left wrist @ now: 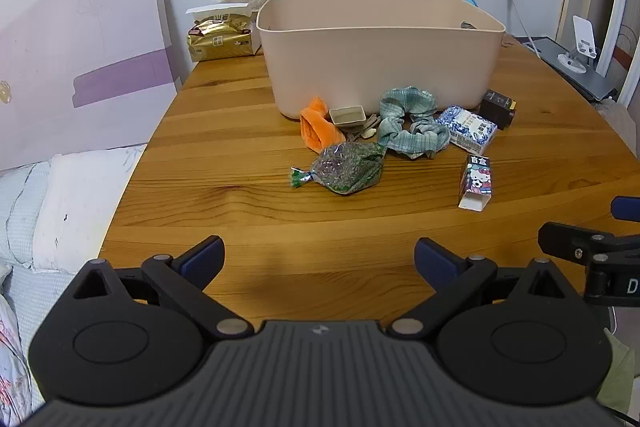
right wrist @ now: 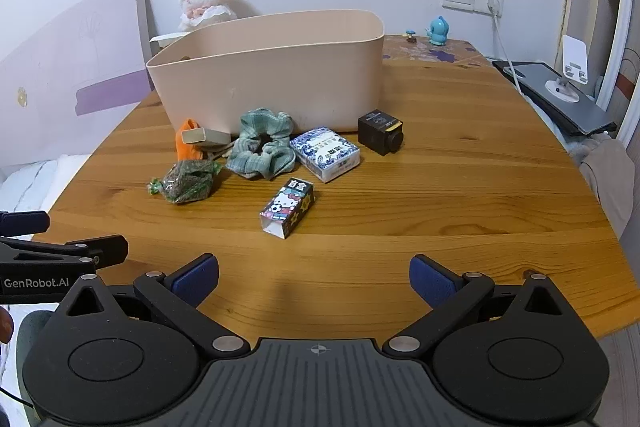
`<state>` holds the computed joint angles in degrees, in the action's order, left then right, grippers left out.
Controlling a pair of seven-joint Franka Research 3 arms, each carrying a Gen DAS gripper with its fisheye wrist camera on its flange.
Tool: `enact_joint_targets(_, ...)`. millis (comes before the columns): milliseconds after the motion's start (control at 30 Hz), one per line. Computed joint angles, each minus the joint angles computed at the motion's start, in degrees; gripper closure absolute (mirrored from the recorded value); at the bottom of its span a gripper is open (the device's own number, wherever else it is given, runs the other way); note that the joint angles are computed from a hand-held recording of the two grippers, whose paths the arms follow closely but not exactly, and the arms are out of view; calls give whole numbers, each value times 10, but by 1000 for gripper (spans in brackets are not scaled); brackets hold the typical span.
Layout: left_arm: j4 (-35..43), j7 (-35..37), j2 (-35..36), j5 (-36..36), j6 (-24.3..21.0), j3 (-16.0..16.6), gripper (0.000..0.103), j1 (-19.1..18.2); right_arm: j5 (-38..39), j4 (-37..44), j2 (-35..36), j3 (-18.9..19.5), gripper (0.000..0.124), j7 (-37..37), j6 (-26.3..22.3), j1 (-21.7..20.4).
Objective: Organize objects
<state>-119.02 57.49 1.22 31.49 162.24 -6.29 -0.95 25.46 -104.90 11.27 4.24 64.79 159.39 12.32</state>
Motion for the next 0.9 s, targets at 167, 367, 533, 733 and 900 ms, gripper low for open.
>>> enact_joint_targets(167,-1,0,0,1,3,1,2,0,-5,1,-3,-1,21,2,-2,1)
enact_joint_targets(367,-3,15,0,-11,5,0,2,1,-16,5,-1,-5,21,10,-9,3)
enact_joint_targets(533,-3,20,2,-14,8,0,2,1,-22,6,-2,-5,21,11,-6,3)
enact_joint_targets(733,1,20,5,-15,5,1,2,0,-24,6,-2,-4,21,12,-5,3)
enact_joint_targets(900,1,22,6,-17,5,1,2,0,-33,12,3,-6,21,19,-10,5)
